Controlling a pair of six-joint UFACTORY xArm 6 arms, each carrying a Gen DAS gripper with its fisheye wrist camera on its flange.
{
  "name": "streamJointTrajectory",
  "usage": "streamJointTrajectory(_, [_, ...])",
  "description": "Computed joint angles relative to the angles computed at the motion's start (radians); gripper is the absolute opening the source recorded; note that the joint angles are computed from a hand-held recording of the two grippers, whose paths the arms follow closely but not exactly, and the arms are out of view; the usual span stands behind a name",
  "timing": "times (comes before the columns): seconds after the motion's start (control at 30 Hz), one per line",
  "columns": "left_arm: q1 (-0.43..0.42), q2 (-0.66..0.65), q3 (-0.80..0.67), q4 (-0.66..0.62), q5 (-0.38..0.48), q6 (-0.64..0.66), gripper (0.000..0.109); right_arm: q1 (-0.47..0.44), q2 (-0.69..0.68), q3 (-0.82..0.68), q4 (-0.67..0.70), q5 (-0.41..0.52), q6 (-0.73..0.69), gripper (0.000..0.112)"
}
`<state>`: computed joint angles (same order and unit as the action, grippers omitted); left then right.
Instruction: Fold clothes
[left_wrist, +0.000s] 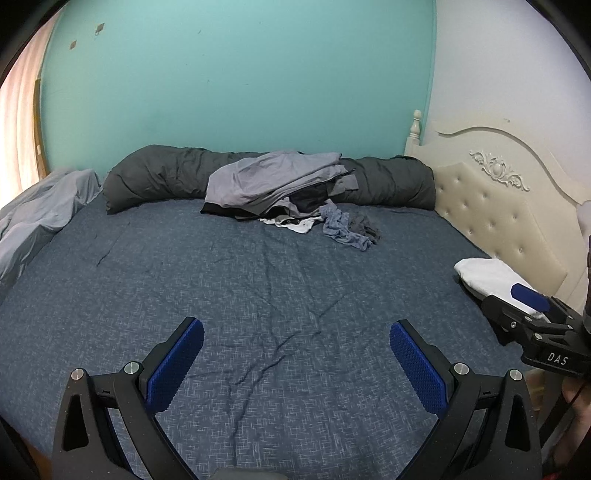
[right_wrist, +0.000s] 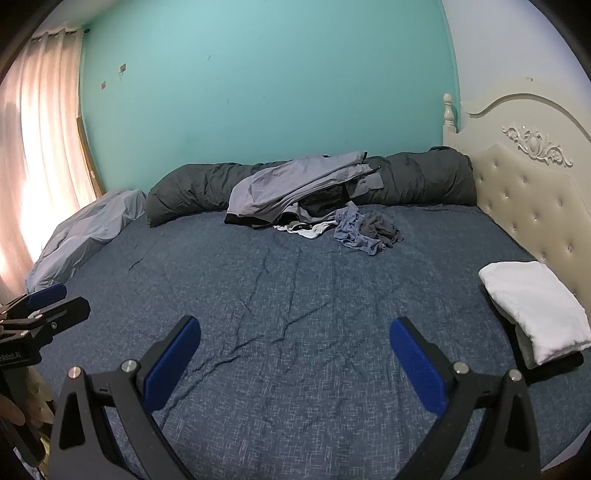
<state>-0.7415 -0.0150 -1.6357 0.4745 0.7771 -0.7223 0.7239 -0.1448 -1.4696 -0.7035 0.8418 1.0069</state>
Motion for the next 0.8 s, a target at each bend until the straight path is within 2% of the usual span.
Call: streamJointTrajectory(0.8, [-0.003,0.013,-0.023,-0.001,0.019,0.002,0.103,-0.005,-0.003,-0.004,0.012,0.009,-0.015,0.103])
